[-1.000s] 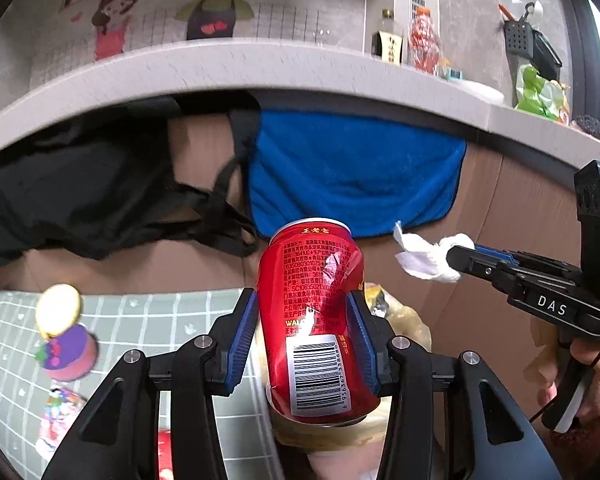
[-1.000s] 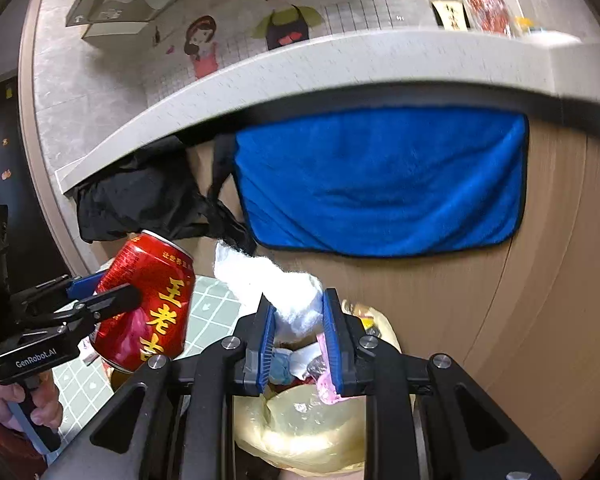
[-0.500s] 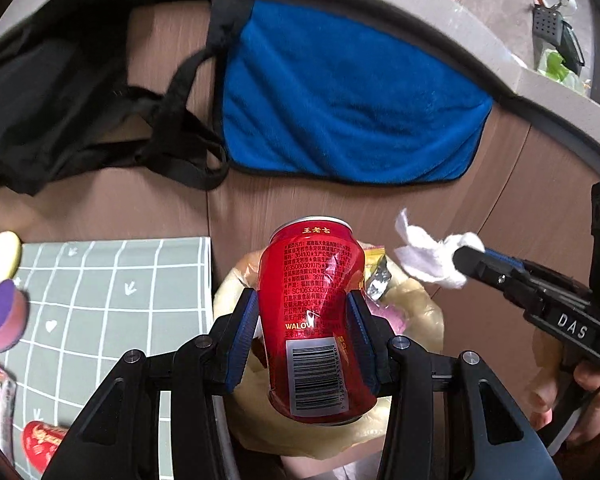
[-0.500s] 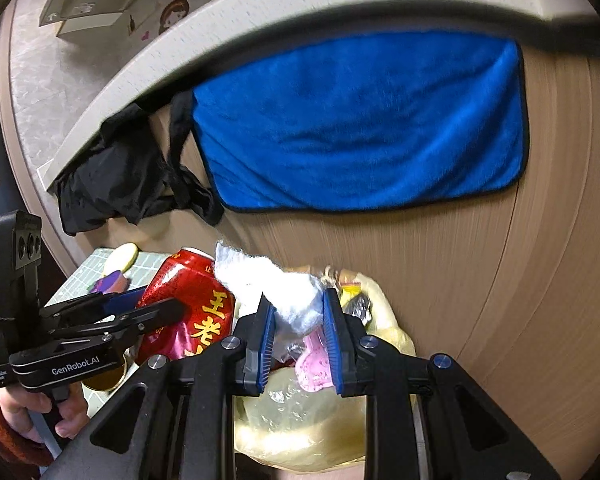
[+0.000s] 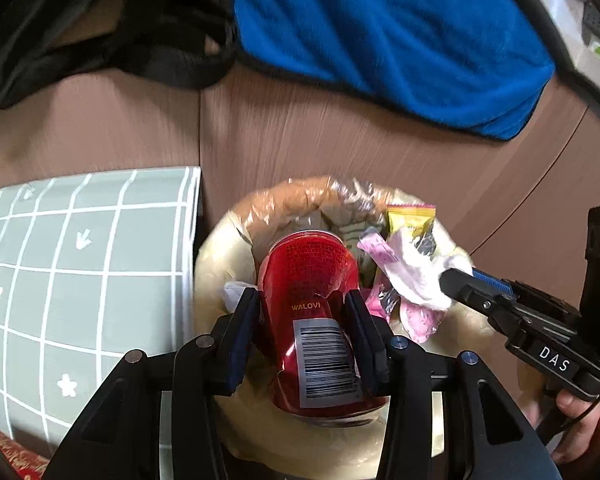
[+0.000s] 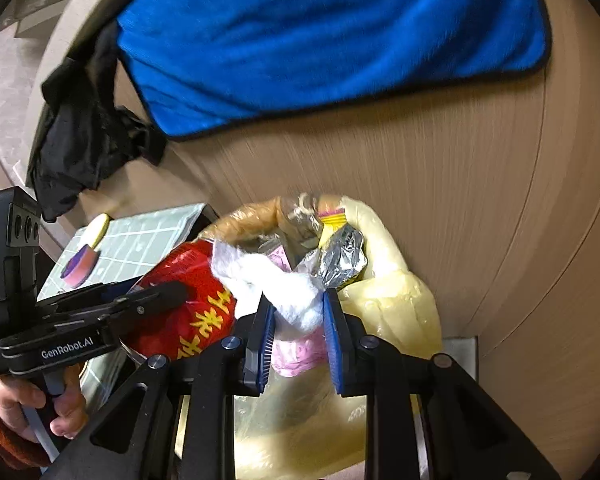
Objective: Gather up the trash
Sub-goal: 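Open both tools to drop the can and tissue into the bin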
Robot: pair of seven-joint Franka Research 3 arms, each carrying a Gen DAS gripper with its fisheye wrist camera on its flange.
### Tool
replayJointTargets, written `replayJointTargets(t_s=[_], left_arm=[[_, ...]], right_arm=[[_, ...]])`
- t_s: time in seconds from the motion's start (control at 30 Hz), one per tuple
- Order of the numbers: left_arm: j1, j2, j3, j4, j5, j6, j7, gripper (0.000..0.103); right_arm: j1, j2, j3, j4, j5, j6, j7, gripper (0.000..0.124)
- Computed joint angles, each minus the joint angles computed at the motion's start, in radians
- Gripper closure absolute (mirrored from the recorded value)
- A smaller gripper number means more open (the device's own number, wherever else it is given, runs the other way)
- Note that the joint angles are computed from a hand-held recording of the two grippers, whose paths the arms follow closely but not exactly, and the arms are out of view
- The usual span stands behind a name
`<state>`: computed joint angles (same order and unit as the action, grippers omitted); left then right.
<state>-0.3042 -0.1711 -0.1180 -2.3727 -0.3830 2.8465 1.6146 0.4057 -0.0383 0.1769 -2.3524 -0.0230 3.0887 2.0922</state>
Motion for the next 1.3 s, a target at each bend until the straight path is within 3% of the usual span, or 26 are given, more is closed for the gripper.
replayJointTargets(t_s=[0.13, 0.27, 0.33, 0.57, 0.9, 1.03, 1.3], left_arm=[[0.008, 0.023, -0.007, 0.009, 0.011, -0.019, -0.008, 0.058], [0.026, 0.046, -0.020, 0.029, 0.039, -0.042, -0.026, 0.058], [0.026, 0.054, -0.021, 0.034, 0.020, -0.048, -0.004, 0.059], [0.021, 0.054, -0.019, 0.059, -0.118, -0.077, 0.105, 0.059], [-0.045, -0.125, 0.039, -0.049, -0.268, 0.010, 0.171, 0.057], [-0.073, -0.214, 0.067, -0.106, -0.212, 0.055, 0.143, 0.057], [-0.012, -0.445, 0.067, -0.250, 0.000, 0.053, 0.019, 0.057]], right_arm=[[0.003, 0.033, -0.007, 0.024, -0.044, -0.025, 0.016, 0.102], [0.022, 0.053, -0.021, 0.045, 0.004, -0.057, -0.041, 0.102], [0.030, 0.059, -0.037, 0.060, -0.108, -0.084, 0.031, 0.101], [0.043, 0.060, -0.049, 0.093, -0.221, -0.135, 0.116, 0.098], [0.007, -0.024, -0.003, 0.086, -0.481, -0.203, 0.329, 0.090], [-0.018, -0.065, 0.037, 0.092, -0.563, -0.227, 0.403, 0.089], [-0.043, -0.145, 0.114, 0.099, -0.636, -0.251, 0.492, 0.089]])
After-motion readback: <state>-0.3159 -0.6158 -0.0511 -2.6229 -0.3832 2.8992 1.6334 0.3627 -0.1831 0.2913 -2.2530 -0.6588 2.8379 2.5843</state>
